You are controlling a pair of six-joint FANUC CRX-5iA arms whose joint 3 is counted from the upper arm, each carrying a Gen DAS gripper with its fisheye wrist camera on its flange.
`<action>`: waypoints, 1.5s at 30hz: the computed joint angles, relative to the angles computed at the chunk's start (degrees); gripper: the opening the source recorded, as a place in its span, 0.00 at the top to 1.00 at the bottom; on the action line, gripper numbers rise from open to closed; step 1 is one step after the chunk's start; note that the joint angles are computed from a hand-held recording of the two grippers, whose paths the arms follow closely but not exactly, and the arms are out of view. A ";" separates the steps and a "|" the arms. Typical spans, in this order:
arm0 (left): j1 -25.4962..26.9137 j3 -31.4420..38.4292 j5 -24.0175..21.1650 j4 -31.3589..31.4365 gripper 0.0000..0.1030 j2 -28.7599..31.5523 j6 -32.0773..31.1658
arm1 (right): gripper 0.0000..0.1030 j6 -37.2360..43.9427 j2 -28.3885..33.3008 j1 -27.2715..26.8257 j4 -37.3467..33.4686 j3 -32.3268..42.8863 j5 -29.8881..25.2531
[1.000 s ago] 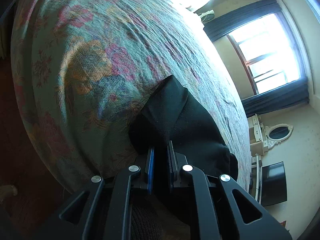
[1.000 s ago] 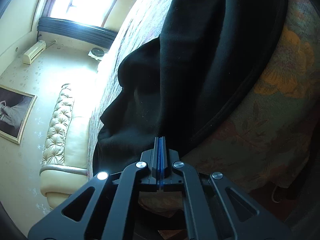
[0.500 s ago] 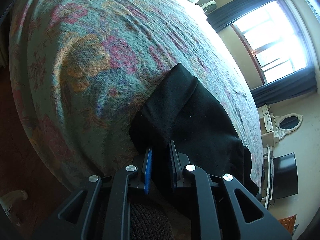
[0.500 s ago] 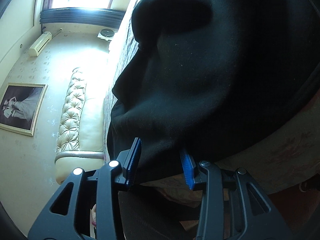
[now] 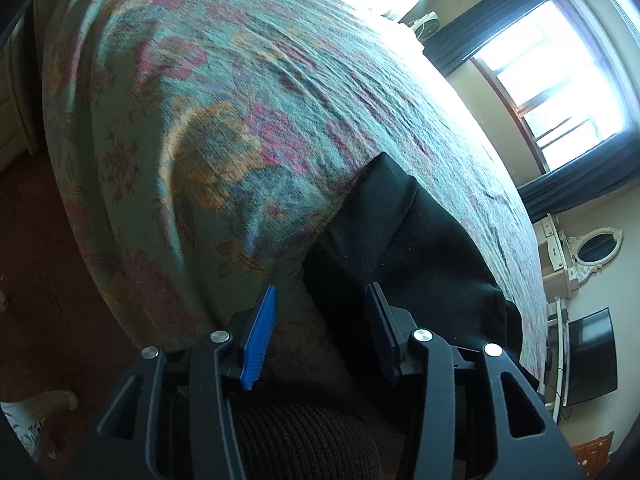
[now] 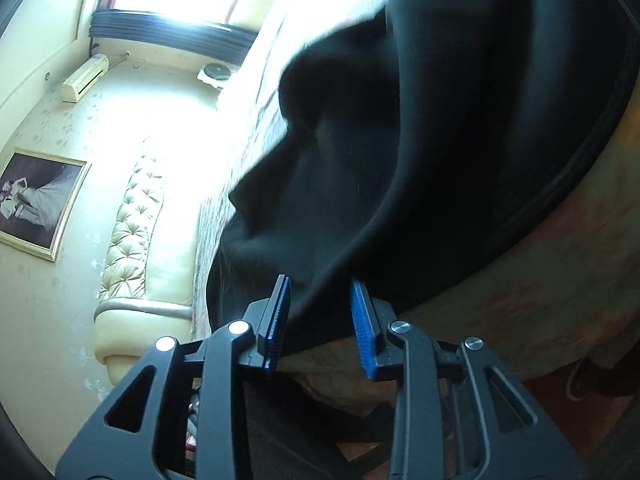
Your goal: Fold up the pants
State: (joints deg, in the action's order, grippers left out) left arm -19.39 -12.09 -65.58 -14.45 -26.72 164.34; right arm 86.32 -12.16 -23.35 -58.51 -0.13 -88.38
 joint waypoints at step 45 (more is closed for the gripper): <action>-13.14 24.24 7.79 2.00 0.17 29.48 -17.32 | 0.29 6.09 37.55 -12.52 14.19 44.10 1.90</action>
State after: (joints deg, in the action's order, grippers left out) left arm -32.53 12.14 -57.80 -12.45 2.76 147.02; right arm 92.41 25.39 -35.88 -44.32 43.96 -86.47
